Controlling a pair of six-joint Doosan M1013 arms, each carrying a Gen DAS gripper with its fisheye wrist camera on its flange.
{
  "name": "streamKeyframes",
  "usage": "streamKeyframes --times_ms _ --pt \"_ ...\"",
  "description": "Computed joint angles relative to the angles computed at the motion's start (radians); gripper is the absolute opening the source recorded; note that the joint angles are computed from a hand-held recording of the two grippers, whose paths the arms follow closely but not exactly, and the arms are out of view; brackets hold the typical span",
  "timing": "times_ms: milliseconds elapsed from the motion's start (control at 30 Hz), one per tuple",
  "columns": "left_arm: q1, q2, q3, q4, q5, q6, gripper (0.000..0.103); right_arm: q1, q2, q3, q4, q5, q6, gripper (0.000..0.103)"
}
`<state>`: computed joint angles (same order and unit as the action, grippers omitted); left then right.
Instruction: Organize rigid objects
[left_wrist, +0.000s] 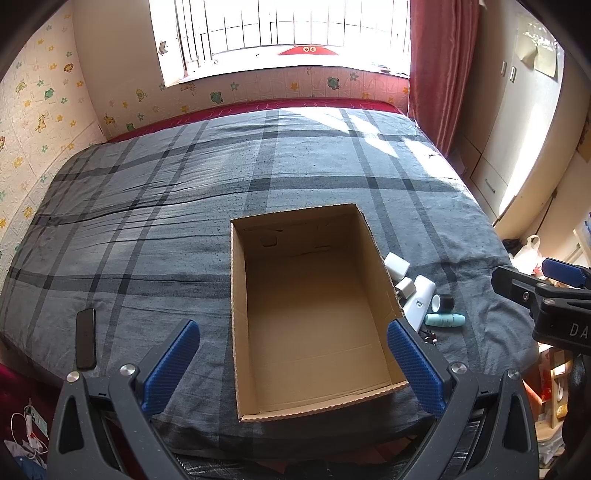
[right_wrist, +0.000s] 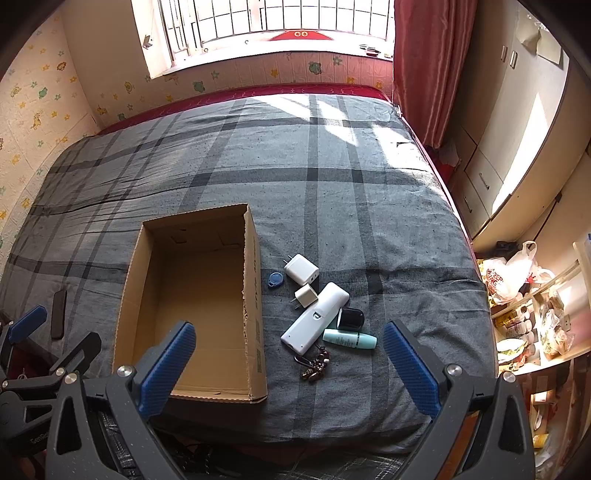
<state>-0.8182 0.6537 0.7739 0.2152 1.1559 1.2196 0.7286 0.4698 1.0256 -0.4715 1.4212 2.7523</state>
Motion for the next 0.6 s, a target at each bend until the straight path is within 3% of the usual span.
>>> streamKeyframes --times_ms 600 --pt "0.001 -0.003 0.005 -0.005 -0.011 0.011 0.103 0.000 0.000 0.000 -0.006 -0.003 0.001 0.103"
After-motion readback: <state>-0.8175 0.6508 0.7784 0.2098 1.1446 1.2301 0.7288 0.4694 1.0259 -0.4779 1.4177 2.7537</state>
